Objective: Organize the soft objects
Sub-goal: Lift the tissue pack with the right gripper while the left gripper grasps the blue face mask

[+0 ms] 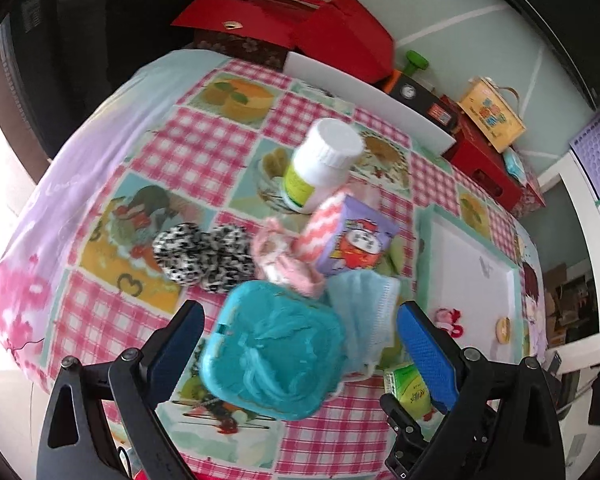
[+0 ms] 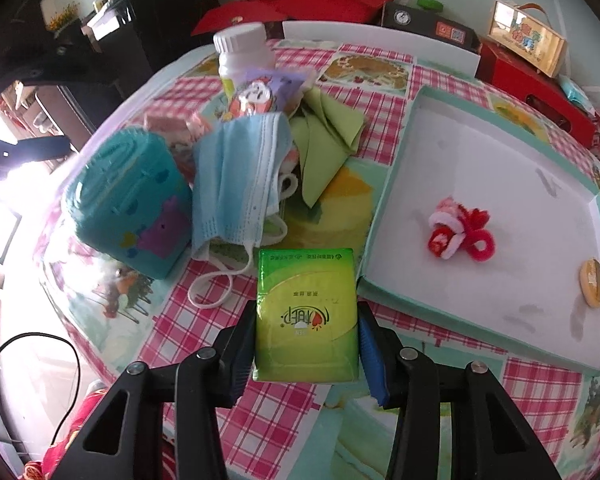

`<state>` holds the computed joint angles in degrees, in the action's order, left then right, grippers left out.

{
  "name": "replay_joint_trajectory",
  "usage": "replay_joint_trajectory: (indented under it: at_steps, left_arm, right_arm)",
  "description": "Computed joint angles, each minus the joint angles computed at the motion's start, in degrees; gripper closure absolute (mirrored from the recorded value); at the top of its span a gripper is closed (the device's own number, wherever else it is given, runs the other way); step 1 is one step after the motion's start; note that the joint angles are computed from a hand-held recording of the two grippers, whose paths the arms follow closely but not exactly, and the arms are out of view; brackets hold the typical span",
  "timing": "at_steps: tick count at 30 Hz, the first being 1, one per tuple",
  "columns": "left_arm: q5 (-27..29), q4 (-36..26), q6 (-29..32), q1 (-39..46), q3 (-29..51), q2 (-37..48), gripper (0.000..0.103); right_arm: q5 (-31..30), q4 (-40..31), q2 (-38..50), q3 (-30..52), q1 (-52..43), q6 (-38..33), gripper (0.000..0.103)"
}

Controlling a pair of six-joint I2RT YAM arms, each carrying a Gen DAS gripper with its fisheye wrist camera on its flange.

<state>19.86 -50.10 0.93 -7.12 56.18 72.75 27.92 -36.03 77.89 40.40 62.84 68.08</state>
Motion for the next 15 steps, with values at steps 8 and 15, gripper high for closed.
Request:
replay_joint_trajectory:
  at_steps: [8, 15]
  left_arm:
    - [-0.95, -1.37, -2.03, -7.41, 3.64, 3.21, 0.006]
    - [-5.25, -3.7, -3.51, -14.98, 10.49, 10.94, 0.006]
  right_arm:
    - [4.54, -6.69, -7.99, -0.39, 2.6, 4.13, 0.053]
    - [6.53, -11.23, -14.53, -2.3, 2.67, 8.09, 0.053]
